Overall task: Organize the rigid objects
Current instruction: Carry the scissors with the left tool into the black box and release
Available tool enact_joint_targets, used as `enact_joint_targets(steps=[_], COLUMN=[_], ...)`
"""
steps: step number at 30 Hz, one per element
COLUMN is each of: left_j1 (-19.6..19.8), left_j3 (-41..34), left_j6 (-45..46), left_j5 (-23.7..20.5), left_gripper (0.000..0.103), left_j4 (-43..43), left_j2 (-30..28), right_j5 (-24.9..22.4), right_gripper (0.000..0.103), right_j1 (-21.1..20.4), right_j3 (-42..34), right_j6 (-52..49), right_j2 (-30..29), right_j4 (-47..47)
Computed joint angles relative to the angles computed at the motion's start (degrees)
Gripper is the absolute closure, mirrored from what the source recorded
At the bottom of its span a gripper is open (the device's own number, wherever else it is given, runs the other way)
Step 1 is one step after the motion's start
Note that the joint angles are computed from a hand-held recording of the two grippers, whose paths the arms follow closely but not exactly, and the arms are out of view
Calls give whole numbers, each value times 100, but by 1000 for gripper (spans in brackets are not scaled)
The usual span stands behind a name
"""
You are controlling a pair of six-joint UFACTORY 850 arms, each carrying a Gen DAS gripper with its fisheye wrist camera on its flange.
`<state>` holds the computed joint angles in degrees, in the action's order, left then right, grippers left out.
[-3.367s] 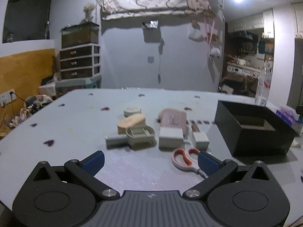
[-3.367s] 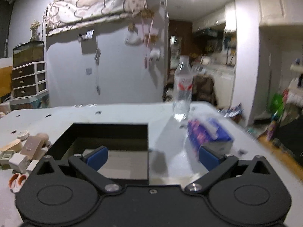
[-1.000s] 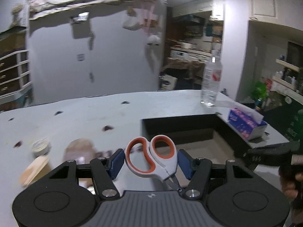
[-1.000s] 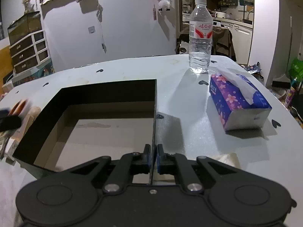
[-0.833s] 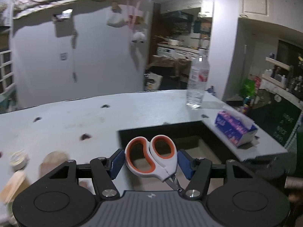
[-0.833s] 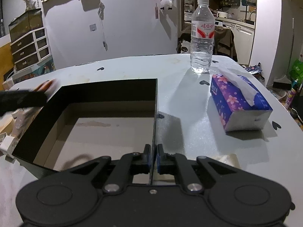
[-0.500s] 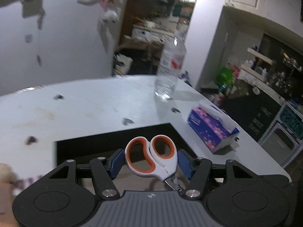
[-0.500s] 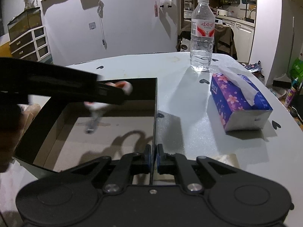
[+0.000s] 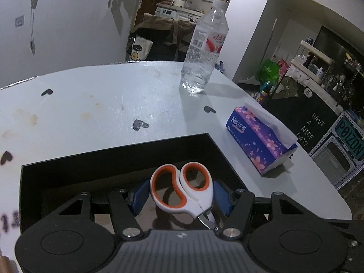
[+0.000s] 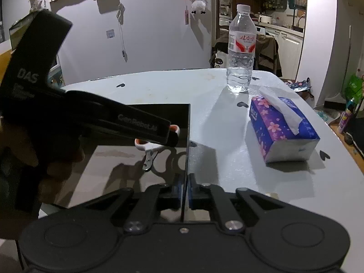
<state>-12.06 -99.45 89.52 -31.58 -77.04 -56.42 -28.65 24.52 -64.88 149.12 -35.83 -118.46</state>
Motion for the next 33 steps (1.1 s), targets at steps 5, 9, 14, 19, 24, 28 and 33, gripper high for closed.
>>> enact_joint_targets(steps=[5, 9, 14, 19, 24, 28, 33], left_j1=[-8, -22, -47, -42, -40, -9, 73], left_j3=[-259, -471, -683, -926, -882, -644, -151], left_j6=[-415, -727, -1099, -1614, -1687, -1340, -655], left_j5=[-110, -234, -257, -392, -300, -265, -232], left_gripper=[41, 41, 41, 40, 25, 19, 15], left_j4=[360, 585, 823, 1126, 1123, 873, 231], left_j2=[-170, -315, -451, -594, -567, -408, -62], right_j5=[13, 19, 15, 26, 48, 55, 65], right_gripper=[98, 99, 99, 99, 99, 99, 99], right_j1=[-9, -20, -20, -17, -39, -41, -54], right_j3=[39, 1, -3, 7, 10, -4, 2], right_j6=[97, 54, 0, 4, 107, 94, 183], right_j2=[32, 12, 11, 23, 26, 20, 20], right_j4=[-72, -42, -9, 0, -73, -46, -103])
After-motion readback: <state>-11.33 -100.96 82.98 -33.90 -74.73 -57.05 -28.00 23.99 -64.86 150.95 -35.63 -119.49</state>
